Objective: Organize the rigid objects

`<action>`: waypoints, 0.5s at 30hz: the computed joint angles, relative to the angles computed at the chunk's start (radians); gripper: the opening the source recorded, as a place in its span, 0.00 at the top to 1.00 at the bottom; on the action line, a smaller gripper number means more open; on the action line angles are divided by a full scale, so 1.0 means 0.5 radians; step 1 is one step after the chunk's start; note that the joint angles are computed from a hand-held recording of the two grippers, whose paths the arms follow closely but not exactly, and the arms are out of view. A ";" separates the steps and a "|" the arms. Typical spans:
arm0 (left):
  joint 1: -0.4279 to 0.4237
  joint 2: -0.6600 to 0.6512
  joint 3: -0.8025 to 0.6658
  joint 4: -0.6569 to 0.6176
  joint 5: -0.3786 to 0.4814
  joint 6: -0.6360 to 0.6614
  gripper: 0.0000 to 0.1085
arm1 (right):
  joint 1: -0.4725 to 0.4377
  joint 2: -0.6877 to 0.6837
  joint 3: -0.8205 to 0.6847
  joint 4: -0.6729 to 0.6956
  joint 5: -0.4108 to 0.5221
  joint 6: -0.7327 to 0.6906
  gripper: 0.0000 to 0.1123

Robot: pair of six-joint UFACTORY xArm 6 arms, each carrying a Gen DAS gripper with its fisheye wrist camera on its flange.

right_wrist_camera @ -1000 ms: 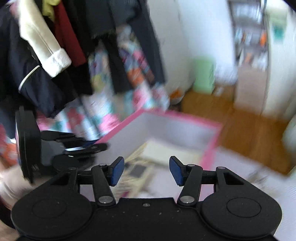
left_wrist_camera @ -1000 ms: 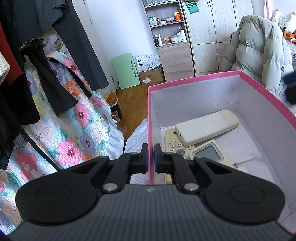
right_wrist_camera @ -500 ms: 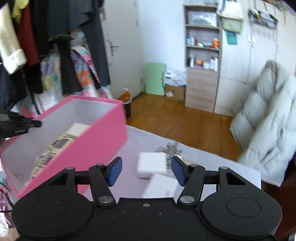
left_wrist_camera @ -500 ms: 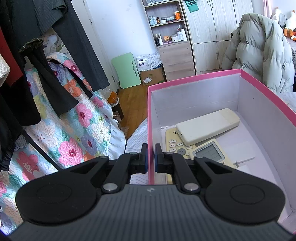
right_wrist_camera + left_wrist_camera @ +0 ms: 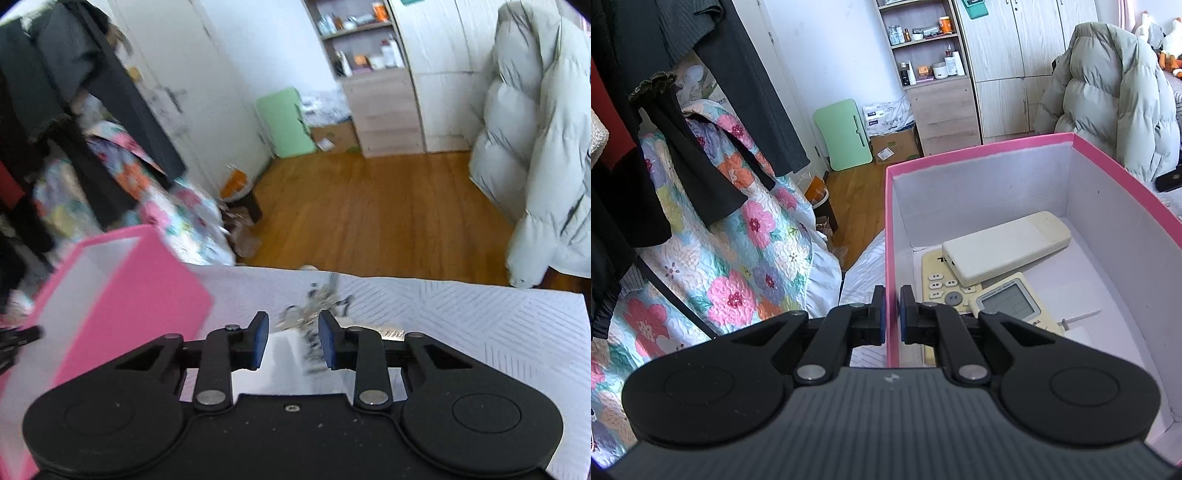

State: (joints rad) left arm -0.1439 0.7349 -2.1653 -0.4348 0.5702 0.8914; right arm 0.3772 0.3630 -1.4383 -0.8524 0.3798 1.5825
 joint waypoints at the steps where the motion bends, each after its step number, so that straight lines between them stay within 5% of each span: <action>1: 0.000 0.001 -0.001 0.001 0.000 -0.004 0.94 | -0.003 0.044 -0.047 0.054 0.027 -0.061 0.69; 2: 0.000 0.001 -0.002 0.006 0.003 -0.007 0.94 | -0.010 0.097 -0.100 0.121 0.048 -0.136 0.69; 5: 0.001 0.005 -0.008 0.010 0.006 -0.005 0.94 | -0.019 0.193 -0.190 0.204 0.117 -0.215 0.95; 12: -0.001 0.006 -0.011 0.010 0.008 -0.012 0.94 | -0.044 -0.061 0.094 -0.633 -0.089 0.805 0.95; 15: -0.001 0.006 -0.012 0.013 0.007 -0.015 0.94 | 0.003 -0.167 0.155 -0.868 -0.074 1.027 0.96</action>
